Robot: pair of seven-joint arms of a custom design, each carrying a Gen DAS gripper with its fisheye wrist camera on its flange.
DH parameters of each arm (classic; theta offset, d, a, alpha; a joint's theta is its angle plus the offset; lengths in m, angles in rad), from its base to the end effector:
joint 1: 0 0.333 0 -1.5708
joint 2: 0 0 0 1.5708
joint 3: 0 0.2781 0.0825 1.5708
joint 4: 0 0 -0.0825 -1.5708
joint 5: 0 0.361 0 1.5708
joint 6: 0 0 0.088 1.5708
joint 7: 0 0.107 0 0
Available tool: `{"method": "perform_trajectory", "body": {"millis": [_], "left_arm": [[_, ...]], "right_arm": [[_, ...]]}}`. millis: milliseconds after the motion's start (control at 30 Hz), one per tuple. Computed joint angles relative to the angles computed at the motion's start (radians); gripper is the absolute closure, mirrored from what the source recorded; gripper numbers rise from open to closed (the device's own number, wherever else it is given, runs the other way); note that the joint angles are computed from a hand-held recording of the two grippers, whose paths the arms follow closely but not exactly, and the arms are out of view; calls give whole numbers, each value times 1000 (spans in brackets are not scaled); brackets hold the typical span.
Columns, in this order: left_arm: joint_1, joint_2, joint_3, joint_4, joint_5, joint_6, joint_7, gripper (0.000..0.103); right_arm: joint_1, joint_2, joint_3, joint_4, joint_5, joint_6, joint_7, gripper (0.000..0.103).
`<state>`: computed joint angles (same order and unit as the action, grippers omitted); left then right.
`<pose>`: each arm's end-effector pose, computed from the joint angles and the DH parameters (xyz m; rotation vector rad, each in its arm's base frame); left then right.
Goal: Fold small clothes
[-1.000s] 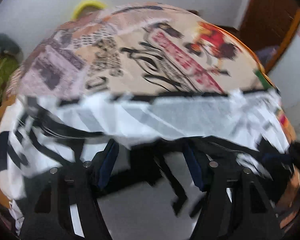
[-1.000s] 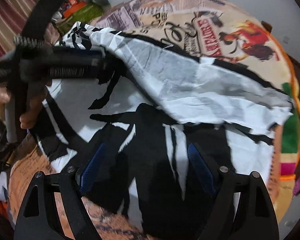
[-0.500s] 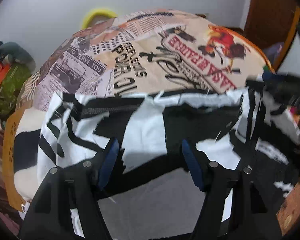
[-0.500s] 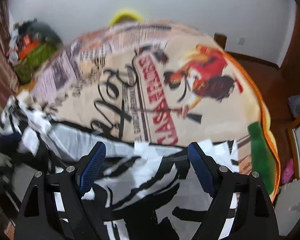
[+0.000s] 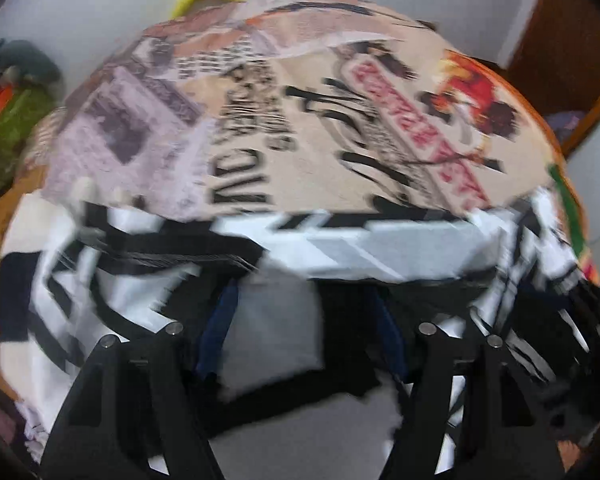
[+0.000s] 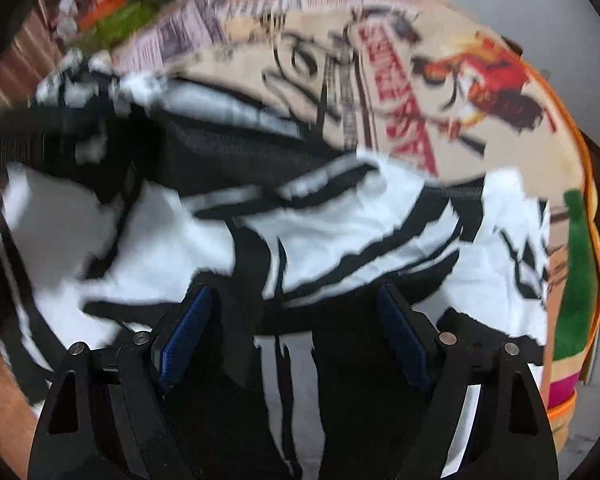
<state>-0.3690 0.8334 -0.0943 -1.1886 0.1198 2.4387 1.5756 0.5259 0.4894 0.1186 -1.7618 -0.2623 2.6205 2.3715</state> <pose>0.6769 -0.3136 0.3152 -1.4577 2.4501 -0.4908 0.5258 0.3929 0.3103 -1.9799 1.9359 -0.1995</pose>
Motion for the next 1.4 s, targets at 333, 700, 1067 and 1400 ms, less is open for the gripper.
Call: {"method": "perform_trajectory", "body": {"millis": [333,700,1067,1400], "left_arm": [[76,-198,-8,-265,28,150,-33,38],[43,-411,-13,-678,54,252,121,38],[102,-554,19,-906,127,358,94,37],[226,-683,-33,-1035,-46,360,168,34]], "right_arm": [[38,-132,-20,-149,-88,3,63,21],[46,-99,19,-138,-145,-13,90,21],[66,-278,20,-359,-236,-41,190,21],[80,-341,57,-370,-277,-163,254,21]]}}
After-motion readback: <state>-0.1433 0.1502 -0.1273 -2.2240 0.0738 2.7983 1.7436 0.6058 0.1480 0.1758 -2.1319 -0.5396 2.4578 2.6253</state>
